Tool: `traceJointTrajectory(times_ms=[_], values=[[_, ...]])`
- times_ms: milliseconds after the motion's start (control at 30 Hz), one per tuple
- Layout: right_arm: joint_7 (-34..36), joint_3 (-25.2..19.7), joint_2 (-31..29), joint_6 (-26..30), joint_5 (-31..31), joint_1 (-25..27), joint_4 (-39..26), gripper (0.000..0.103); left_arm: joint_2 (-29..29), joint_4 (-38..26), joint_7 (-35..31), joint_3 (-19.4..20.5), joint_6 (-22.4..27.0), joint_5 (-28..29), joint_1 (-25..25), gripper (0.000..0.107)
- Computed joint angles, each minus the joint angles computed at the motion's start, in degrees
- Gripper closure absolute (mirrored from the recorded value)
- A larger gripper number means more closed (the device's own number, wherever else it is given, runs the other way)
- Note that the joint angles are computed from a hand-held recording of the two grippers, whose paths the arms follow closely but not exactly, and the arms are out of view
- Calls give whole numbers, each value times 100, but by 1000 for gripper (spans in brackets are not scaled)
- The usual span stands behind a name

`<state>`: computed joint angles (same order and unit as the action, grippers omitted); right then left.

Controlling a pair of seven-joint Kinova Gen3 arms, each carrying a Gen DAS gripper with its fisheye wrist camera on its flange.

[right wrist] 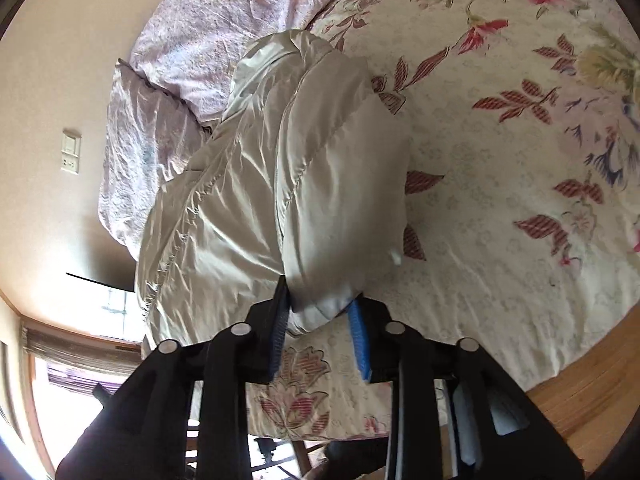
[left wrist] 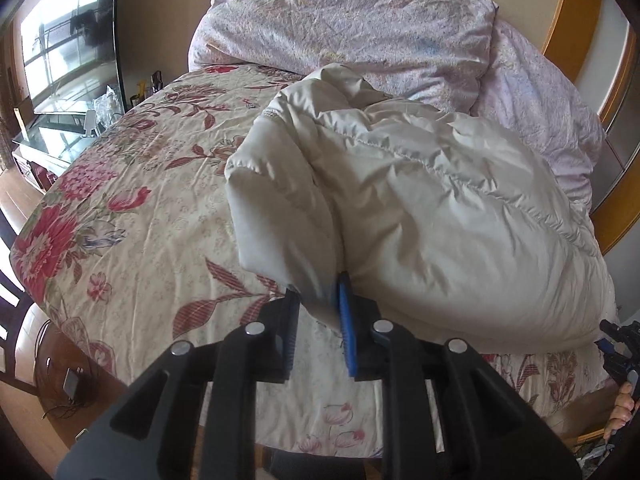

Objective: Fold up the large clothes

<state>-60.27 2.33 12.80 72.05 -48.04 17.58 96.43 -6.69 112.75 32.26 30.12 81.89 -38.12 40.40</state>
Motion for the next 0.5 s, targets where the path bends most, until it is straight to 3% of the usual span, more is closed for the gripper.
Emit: traceJointTrajectory(times_ms=[100, 133, 333, 500], values=[[-151, 407, -573, -699, 542, -569, 189, 48, 13, 3, 119, 19, 72, 34, 10, 74], [-223, 497, -741, -932, 708, -732, 252, 48, 31, -15, 138, 29, 117, 49, 21, 65], [-703, -75, -1379, -2041, 1599, -1114, 425, 48, -26, -4, 257, 21, 93, -15, 42, 38], [-57, -206, -1525, -2292, 1276, -1844, 534, 48, -266, 188, 562, 99, -152, -117, -50, 27]])
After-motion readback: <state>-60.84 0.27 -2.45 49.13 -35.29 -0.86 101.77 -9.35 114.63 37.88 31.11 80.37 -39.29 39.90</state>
